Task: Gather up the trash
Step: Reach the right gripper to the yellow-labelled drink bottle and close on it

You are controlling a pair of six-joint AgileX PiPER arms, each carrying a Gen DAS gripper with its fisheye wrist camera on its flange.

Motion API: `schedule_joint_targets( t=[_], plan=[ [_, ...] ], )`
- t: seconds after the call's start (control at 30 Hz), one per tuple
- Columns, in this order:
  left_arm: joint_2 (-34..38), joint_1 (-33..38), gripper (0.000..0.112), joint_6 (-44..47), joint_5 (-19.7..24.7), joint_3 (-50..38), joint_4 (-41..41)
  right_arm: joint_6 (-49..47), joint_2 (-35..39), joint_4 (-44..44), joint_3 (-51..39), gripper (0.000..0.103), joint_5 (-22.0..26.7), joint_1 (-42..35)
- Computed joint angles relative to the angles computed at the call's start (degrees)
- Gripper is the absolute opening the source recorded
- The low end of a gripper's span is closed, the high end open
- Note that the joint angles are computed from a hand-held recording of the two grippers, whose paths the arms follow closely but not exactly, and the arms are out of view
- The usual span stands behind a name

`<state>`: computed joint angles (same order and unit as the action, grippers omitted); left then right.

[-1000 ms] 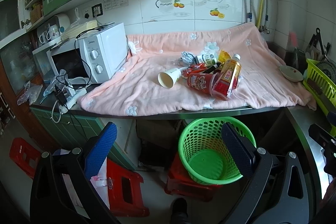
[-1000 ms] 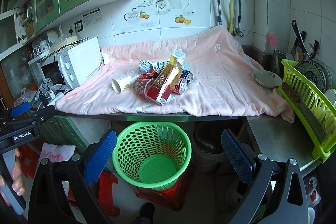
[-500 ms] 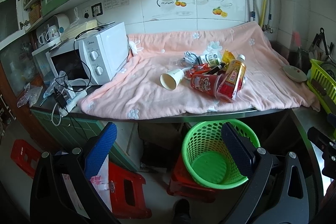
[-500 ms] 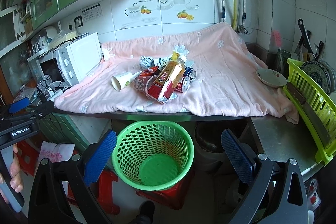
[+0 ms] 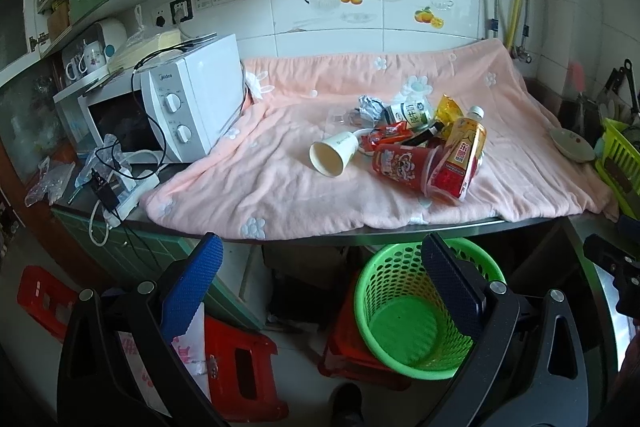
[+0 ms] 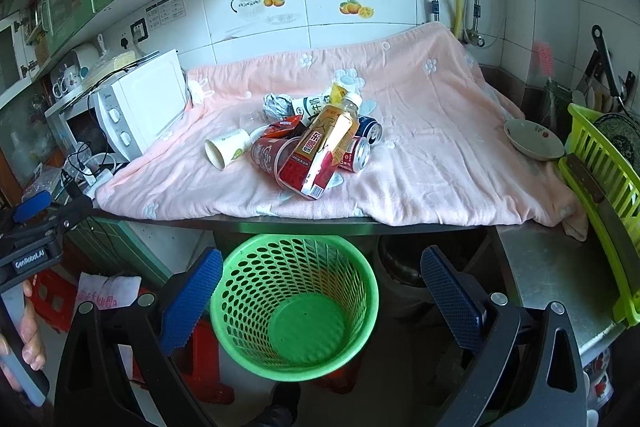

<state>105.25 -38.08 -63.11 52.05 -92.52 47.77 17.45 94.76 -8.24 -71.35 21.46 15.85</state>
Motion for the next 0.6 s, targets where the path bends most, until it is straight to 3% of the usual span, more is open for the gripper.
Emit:
schedule_joint_targets(
  t=[0.4, 0.47, 0.5, 0.6],
  plan=[
    [5.8, 7.4, 0.098, 7.7, -2.7, -7.2, -5.8, -4.3, 17.3, 7.8, -25.6, 0.094, 10.3, -1.2],
    [7.0, 8.5, 0.098, 9.0, -3.1, -8.7, -6.8, -3.6, 21.2, 7.9, -31.3, 0.088, 13.1, -1.2],
    [7.5, 9.1, 0.098, 9.5, -3.2, -9.3, -7.3, -4.1, 23.4, 8.8, -34.7, 0.080, 14.7, -1.4],
    [10.2, 11.3, 0.098, 12.2, -3.8, -12.7, -9.7, -3.6, 31.3, 9.6, -47.1, 0.079, 21.4, -1.8]
  ],
)
